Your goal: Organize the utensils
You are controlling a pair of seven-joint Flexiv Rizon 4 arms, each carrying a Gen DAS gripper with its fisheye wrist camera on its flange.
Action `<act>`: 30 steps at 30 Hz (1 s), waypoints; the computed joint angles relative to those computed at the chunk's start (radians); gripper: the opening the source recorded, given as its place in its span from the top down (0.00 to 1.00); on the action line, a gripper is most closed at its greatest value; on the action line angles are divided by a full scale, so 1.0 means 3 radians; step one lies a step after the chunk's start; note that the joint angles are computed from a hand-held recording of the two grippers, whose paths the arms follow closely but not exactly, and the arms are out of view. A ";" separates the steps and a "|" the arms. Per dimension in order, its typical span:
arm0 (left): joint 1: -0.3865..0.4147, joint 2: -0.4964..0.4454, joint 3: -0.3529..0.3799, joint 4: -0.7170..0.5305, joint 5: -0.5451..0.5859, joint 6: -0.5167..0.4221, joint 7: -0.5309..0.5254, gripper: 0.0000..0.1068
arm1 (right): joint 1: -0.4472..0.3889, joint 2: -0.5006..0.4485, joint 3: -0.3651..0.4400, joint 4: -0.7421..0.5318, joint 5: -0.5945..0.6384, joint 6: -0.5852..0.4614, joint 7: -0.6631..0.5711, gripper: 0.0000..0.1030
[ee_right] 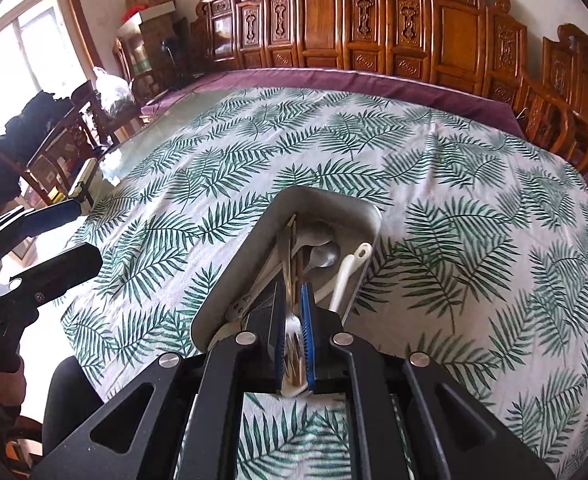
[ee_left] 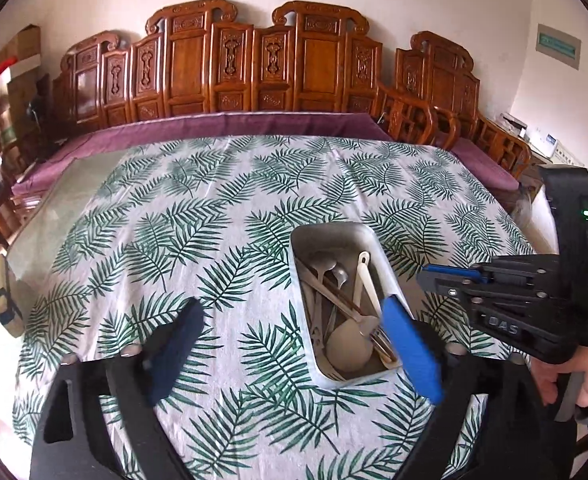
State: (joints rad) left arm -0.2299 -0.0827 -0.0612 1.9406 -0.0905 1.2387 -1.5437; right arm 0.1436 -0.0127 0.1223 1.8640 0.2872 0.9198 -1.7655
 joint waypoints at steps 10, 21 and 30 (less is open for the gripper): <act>-0.0096 0.0244 -0.0021 -0.0016 0.0714 -0.0261 -0.0730 0.11 | -0.0071 0.0631 -0.0084 0.0511 -0.0007 0.0193 0.0090 0.46; -0.0157 0.0605 -0.0180 0.0243 0.0876 -0.0270 -0.1060 0.11 | -0.0184 0.1349 -0.0112 0.1222 -0.0478 0.0484 0.0534 0.03; -0.0132 0.0948 -0.0413 0.0249 0.1180 -0.0322 -0.1380 0.11 | -0.0302 0.1944 -0.0155 0.1505 -0.0775 0.0518 0.0884 0.03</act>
